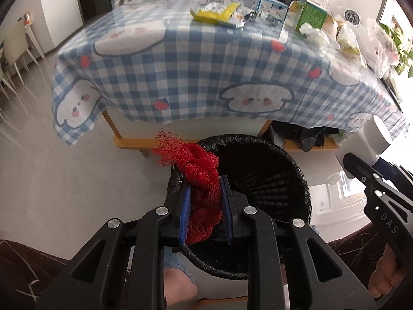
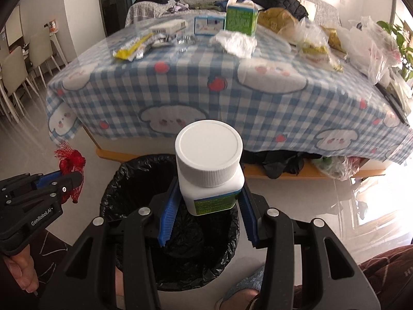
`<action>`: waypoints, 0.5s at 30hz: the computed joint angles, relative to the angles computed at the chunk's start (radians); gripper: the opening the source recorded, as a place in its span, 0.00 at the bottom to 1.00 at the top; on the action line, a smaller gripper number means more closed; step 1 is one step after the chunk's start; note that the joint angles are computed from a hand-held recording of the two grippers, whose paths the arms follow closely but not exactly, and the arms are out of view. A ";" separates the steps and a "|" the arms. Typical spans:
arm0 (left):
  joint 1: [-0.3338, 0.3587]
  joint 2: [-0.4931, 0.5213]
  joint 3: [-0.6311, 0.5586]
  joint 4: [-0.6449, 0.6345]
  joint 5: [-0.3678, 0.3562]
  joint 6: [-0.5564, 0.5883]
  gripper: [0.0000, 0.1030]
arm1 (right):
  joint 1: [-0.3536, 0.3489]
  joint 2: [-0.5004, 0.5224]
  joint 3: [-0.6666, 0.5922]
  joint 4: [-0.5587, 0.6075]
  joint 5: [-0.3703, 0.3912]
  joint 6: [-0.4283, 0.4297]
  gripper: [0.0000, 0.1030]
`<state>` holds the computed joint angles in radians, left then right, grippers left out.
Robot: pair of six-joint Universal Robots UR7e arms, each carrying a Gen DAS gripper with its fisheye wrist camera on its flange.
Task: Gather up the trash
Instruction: 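Carry the red net and white pill bottle down over the black wastebasket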
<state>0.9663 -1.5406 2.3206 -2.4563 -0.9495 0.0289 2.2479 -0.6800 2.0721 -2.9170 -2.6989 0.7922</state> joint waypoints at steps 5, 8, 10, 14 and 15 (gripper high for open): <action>0.028 0.032 0.002 -0.012 -0.011 -0.012 0.20 | -0.033 0.021 0.005 -0.015 0.013 0.000 0.41; 0.041 0.057 0.007 -0.028 -0.007 -0.008 0.20 | -0.052 0.028 0.009 -0.027 0.031 0.000 0.41; 0.053 0.078 0.008 -0.038 -0.002 -0.014 0.20 | -0.058 0.031 0.009 -0.020 0.031 0.007 0.41; 0.057 0.101 0.015 -0.049 0.002 -0.007 0.20 | -0.062 0.036 0.005 0.030 0.010 0.037 0.41; 0.054 0.104 0.017 -0.056 0.003 -0.001 0.20 | -0.063 0.037 0.007 0.027 0.012 0.038 0.41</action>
